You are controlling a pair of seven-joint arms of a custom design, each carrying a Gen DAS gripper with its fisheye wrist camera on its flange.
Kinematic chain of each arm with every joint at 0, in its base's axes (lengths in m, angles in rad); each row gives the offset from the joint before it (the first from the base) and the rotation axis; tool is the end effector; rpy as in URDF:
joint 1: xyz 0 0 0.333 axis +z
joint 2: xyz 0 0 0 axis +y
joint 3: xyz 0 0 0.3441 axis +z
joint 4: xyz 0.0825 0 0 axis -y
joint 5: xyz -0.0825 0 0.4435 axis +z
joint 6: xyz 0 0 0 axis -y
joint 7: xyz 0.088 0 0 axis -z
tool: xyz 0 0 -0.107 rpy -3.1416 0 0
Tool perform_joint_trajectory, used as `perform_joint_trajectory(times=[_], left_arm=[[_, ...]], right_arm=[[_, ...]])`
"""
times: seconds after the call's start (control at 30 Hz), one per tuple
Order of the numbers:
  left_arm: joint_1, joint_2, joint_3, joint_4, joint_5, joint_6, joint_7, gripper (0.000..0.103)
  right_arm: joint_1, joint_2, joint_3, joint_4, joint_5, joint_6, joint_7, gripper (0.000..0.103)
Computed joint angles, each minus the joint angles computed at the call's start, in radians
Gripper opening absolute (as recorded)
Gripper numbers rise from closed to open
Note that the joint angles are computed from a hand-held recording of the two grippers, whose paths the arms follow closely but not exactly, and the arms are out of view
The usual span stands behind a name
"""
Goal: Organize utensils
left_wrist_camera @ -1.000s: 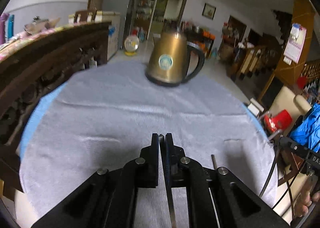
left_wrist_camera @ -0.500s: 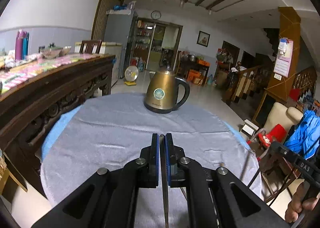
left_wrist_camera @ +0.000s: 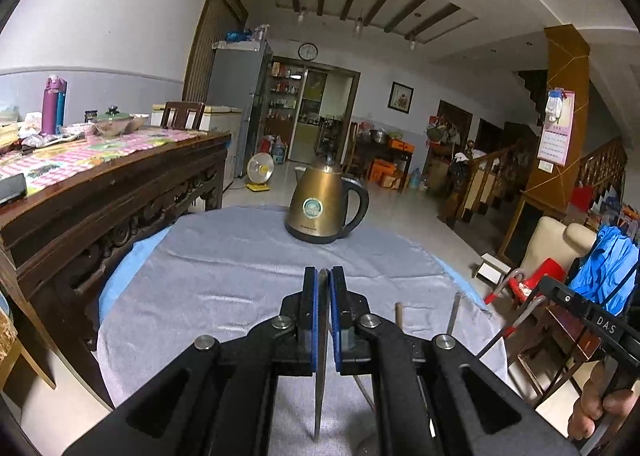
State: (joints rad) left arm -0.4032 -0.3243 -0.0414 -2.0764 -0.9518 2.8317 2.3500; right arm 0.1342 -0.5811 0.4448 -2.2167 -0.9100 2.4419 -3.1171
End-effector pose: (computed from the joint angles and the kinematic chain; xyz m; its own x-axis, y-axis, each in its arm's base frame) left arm 0.5144 -0.2028 0.6930 -0.5706 -0.7928 0.2141 -0.4070 0.0466 -0.9123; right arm 0.3802 0.3091 0.6780 -0.2754 -0.9244 -0.2638 -0.2712 0.3379 -0.9012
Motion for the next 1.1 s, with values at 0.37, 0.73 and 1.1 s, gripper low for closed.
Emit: perform_joint_trajectory(times=[0.37,0.73,1.1], left_arm=[[-0.031,-0.049,0.028,0.011,-0.085,-0.022,0.060,0.005],[-0.043,-0.091,0.039,0.023,-0.141,-0.058,0.097,0.005],[-0.065,-0.135,0.053,0.032,-0.202,-0.086,0.154,0.005]], right_arm=[[-0.006,-0.041,0.033,0.034,-0.034,-0.047,-0.002,0.007],[-0.035,-0.058,0.063,0.083,-0.063,-0.025,-0.027,0.007],[-0.093,-0.070,0.118,0.146,-0.128,0.020,-0.024,0.007]])
